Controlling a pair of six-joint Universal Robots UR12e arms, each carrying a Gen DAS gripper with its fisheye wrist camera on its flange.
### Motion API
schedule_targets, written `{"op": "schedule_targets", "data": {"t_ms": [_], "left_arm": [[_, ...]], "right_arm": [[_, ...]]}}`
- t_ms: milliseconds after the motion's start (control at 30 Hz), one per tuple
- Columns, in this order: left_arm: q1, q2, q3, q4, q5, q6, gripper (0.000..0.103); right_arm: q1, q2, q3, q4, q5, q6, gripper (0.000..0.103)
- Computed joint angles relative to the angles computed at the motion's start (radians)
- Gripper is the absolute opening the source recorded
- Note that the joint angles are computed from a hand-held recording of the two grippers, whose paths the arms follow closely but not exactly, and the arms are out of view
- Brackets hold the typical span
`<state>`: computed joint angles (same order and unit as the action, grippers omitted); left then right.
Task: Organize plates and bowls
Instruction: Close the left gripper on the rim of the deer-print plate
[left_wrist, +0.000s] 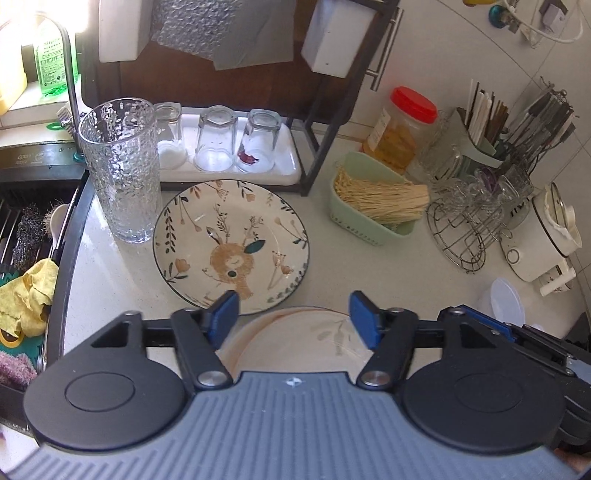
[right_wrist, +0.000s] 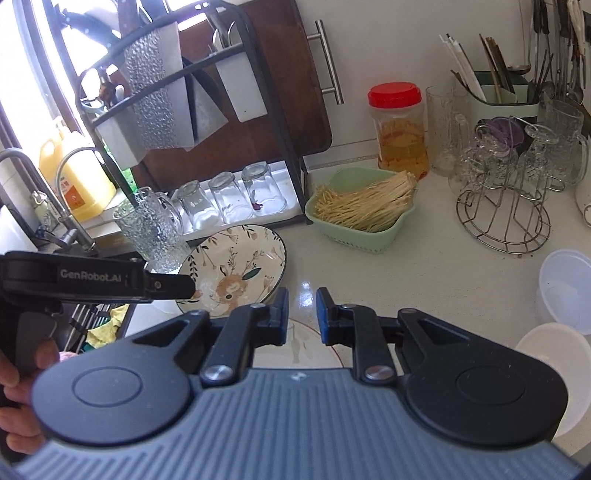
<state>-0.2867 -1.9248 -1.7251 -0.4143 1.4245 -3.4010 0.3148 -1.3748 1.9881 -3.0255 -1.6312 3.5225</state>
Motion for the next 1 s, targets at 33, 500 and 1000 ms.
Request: {"op": "schedule_targets", "data": {"t_ms": [33, 500, 1000], "left_arm": [[0.003, -0.005, 0.004, -0.003, 0.001, 0.0, 0.081], [0.047, -0.08, 0.062, -0.041, -0.033, -0.015, 0.084], [0.075, -0.146, 0.109, -0.102, 0.036, -0.023, 0.083]], "right_arm": [[0.001, 0.004, -0.004, 0.004, -0.006, -0.01, 0.035], [-0.019, 0.071, -0.071, 0.081, 0.021, 0.03, 0.063], [-0.043, 0.207, -0.219, 0.174, 0.169, -0.017, 0.057]]}}
